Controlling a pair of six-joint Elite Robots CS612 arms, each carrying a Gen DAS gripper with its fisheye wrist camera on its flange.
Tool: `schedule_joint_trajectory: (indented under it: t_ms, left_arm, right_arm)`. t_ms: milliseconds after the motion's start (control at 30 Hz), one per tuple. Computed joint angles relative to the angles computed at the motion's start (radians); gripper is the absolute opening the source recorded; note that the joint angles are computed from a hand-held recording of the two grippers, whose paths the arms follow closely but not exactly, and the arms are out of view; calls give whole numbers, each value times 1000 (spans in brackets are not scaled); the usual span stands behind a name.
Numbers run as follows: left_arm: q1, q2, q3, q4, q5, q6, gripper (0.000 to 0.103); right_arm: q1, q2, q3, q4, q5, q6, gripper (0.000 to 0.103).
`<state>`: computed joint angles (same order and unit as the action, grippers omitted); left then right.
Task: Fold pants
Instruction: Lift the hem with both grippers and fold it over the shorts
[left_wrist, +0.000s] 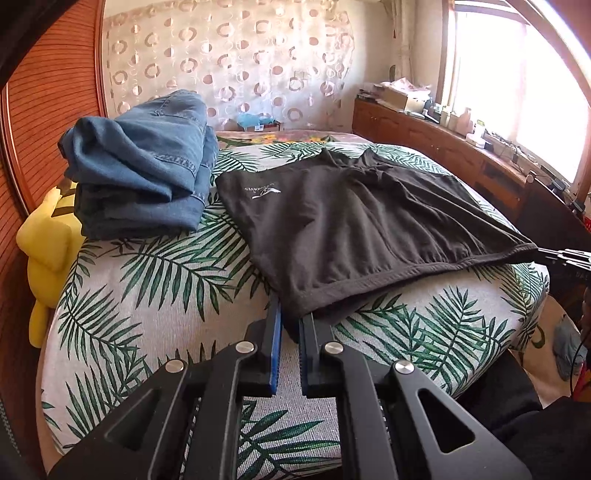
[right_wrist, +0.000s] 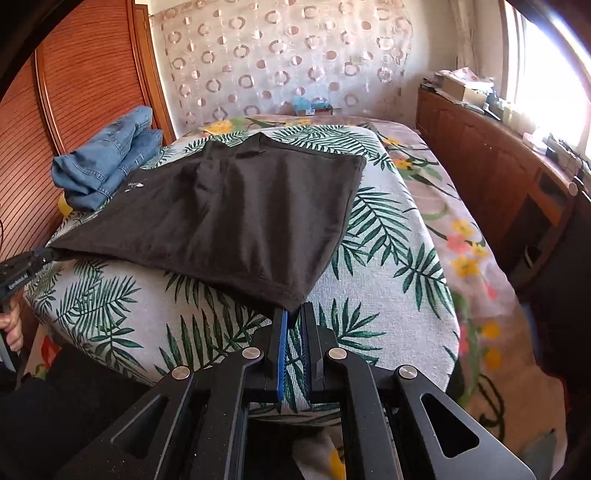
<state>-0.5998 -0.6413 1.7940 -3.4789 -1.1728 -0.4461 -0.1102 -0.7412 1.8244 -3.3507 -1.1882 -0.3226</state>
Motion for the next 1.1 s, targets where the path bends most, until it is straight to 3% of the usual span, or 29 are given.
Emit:
schedule_joint_trajectory:
  t_ms: [200, 367, 533, 733, 1100]
  left_arm:
    - [1, -1, 4, 1, 2, -7, 9]
    - [1, -1, 2, -3, 4, -3, 9]
    - [-1, -7, -12, -7, 5, 32, 9]
    - [-1, -7, -30, -1, 4, 55, 9]
    - [-7, 7, -106, 26, -36, 152, 9]
  right_arm:
    - [0, -14, 19, -23, 12, -8, 19]
    - [4, 5, -5, -55, 9, 44, 24]
    - [16, 41, -48, -45, 11, 70, 24]
    - [32, 70, -79, -7, -37, 53, 24]
    - [12, 57, -50, -51, -15, 77, 25]
